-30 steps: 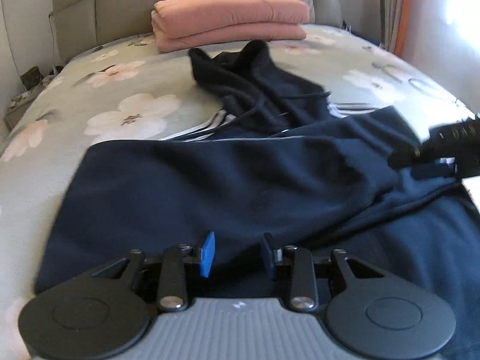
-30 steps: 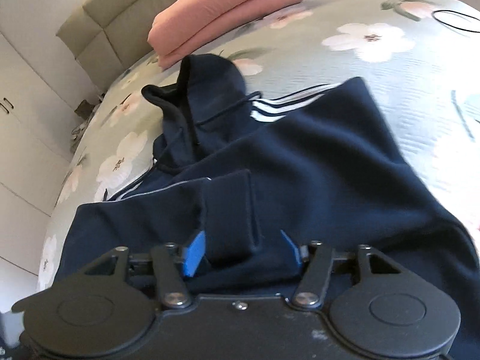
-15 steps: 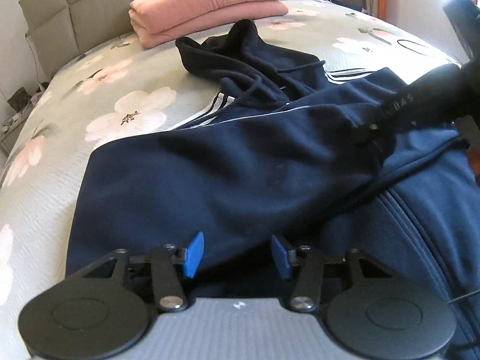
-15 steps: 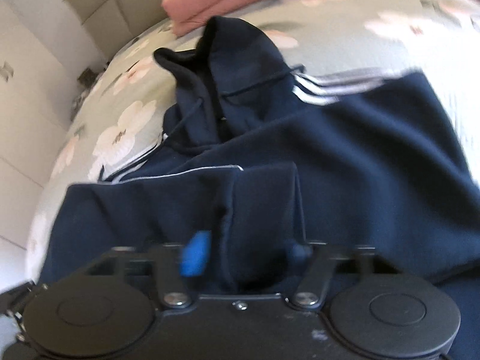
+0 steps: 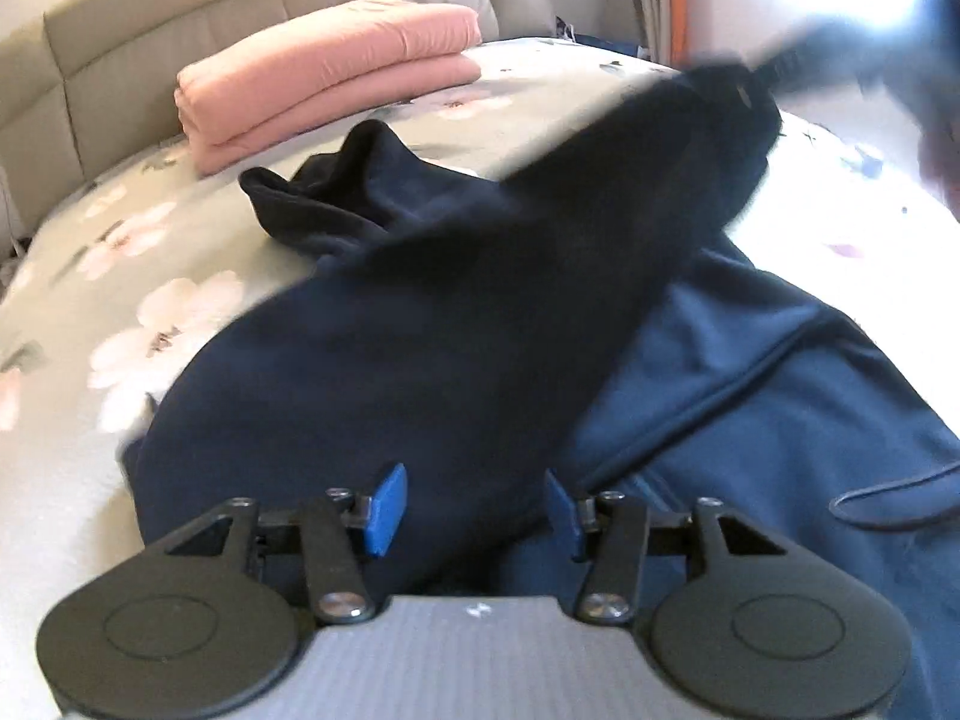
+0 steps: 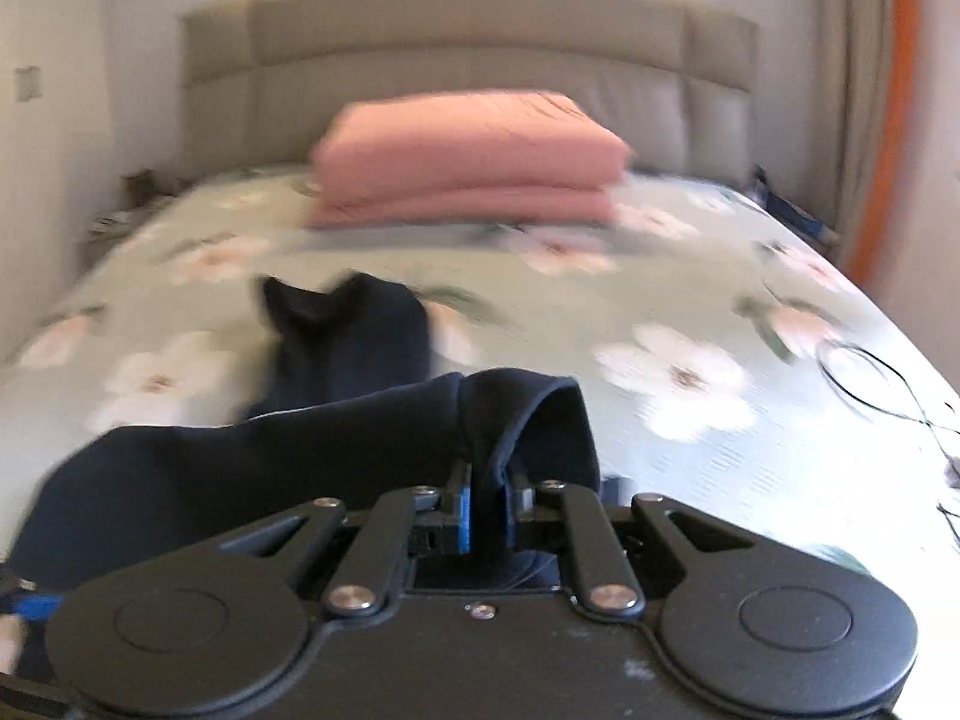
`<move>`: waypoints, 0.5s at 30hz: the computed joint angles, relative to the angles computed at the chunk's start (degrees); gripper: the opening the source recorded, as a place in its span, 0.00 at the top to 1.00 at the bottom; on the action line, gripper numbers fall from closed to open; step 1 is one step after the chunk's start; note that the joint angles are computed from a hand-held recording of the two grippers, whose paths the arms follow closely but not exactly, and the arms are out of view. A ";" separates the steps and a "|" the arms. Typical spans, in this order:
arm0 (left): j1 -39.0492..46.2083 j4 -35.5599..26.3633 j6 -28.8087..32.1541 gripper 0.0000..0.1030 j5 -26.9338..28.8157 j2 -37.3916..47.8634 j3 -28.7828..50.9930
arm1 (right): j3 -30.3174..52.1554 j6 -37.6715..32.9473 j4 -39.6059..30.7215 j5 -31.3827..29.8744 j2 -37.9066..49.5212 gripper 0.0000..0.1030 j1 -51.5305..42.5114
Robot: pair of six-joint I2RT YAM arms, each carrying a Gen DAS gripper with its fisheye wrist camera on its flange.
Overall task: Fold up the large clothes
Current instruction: 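Fold the gripped sleeve across the hoodie body with the left gripper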
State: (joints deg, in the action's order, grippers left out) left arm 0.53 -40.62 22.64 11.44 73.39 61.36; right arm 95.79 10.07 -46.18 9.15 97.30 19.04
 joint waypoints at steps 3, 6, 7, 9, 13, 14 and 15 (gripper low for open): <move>-0.27 -0.77 -1.87 0.49 -0.35 4.46 1.02 | -2.99 -2.93 -2.18 -0.47 5.24 0.47 -3.18; 1.76 -2.10 -1.39 0.50 1.70 4.70 1.58 | -7.24 -1.54 -2.44 4.18 4.56 0.49 -3.94; 2.73 -1.41 -1.07 0.50 2.59 3.66 0.89 | -9.29 -0.03 -1.06 2.84 2.00 0.49 -4.57; 4.77 -1.55 -1.83 0.50 3.34 3.99 1.49 | -11.81 1.06 1.49 0.29 -1.47 0.49 -4.15; 9.31 -1.66 -7.63 0.64 5.17 7.61 2.30 | -13.08 -2.59 4.10 0.23 -0.13 0.67 0.81; 10.30 -1.37 -8.10 0.69 5.82 8.41 2.24 | -12.62 -2.63 4.17 0.86 1.20 0.83 1.52; 11.36 -0.69 -8.32 0.73 5.66 8.35 0.88 | -12.47 -1.88 3.86 0.54 2.81 0.87 1.44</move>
State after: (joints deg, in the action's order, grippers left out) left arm 11.89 -41.30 14.32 17.09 81.74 62.25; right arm 83.32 8.18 -42.32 9.69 100.11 20.47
